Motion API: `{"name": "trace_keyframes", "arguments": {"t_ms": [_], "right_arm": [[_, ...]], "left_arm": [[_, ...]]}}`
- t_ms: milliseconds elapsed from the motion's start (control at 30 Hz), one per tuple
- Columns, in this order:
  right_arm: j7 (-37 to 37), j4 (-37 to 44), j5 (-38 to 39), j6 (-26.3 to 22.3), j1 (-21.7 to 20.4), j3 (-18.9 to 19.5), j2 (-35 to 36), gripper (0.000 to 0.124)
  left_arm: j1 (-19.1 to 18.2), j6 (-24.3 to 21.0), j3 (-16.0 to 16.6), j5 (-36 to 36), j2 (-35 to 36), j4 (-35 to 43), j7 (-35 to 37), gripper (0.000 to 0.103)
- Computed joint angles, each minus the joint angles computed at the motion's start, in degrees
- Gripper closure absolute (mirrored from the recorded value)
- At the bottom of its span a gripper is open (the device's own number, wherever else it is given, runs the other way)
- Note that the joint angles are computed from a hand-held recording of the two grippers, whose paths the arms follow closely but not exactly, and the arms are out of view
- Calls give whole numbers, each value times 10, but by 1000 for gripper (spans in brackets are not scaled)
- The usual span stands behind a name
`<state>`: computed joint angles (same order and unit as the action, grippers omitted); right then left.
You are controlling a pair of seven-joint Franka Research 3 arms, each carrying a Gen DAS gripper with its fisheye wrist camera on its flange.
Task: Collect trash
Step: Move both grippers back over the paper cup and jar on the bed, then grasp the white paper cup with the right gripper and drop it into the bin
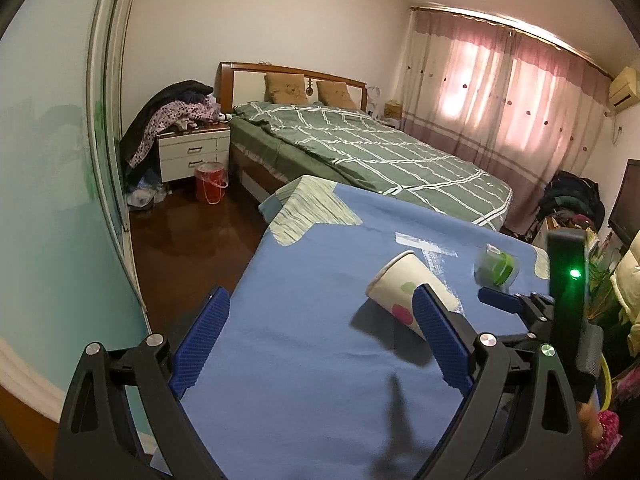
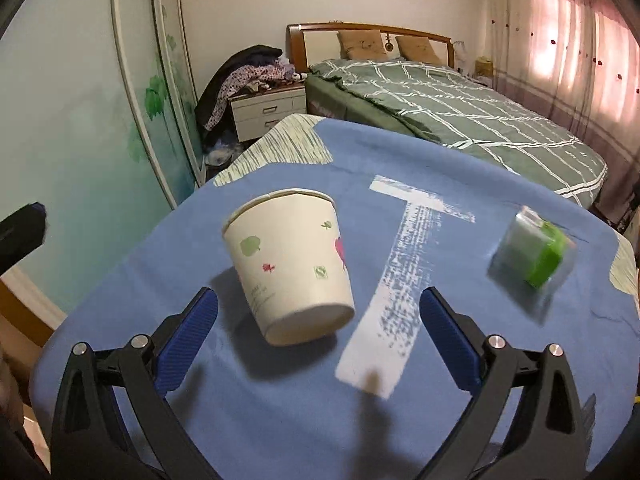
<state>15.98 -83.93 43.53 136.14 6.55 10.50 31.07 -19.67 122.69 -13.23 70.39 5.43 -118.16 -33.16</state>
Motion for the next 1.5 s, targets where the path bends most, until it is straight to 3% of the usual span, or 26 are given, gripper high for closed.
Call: {"name": "trace_keyframes", "arguments": {"t_ms": [133, 167, 200, 233, 500, 633, 700, 833, 933, 1000, 1067, 1167, 1200, 1233, 1300, 1367, 1500], "right_arm": [[-3, -2, -9, -4, 6, 1, 5, 28], [-7, -4, -7, 1, 7, 3, 5, 37], [-3, 0, -12, 1, 10, 1, 9, 57], [6, 5, -15, -5, 10, -1, 12, 63], [27, 4, 27, -21, -23, -2, -8, 64], [32, -3, 80, 36, -50, -12, -22, 65], [55, 6, 104, 97, -61, -21, -14, 65], [176, 74, 65, 186, -67, -62, 41, 65], [305, 140, 2, 208, -65, -114, 95, 67], [354, 161, -8, 240, -76, -127, 116, 67], [437, 167, -55, 277, -56, -176, 131, 68], [532, 207, -98, 267, -54, -222, 166, 77], [557, 221, -108, 256, -59, -230, 178, 89], [576, 228, -117, 247, -63, -234, 184, 102], [613, 264, -134, 209, -76, -232, 209, 109], [628, 279, -142, 192, -93, -218, 219, 109], [641, 250, -161, 223, -105, -194, 201, 109]], "left_arm": [[1, 7, 1, -2, 1, -1, -1, 12], [2, 9, 2, -2, 1, -2, -2, 12], [2, 10, 1, -2, 2, -2, -2, 12], [2, 12, 2, -2, 3, 0, -1, 12], [3, 35, 8, 4, 17, 11, 6, 12], [3, 49, 12, 9, 33, 29, 23, 12], [0, 54, 14, 9, 46, 44, 35, 12], [-4, 75, 23, 5, 77, 84, 60, 12], [-13, 84, 32, 5, 100, 117, 88, 12], [-21, 84, 38, 3, 120, 146, 112, 12], [-25, 94, 44, -4, 140, 177, 137, 12], [-31, 118, 55, -24, 185, 242, 194, 11], [-34, 124, 60, -33, 200, 263, 215, 11], [-37, 129, 65, -40, 210, 279, 232, 11], [-43, 139, 73, -58, 238, 320, 274, 11], [-47, 152, 80, -76, 263, 357, 313, 11], [-56, 177, 95, -112, 307, 422, 369, 11]]}}
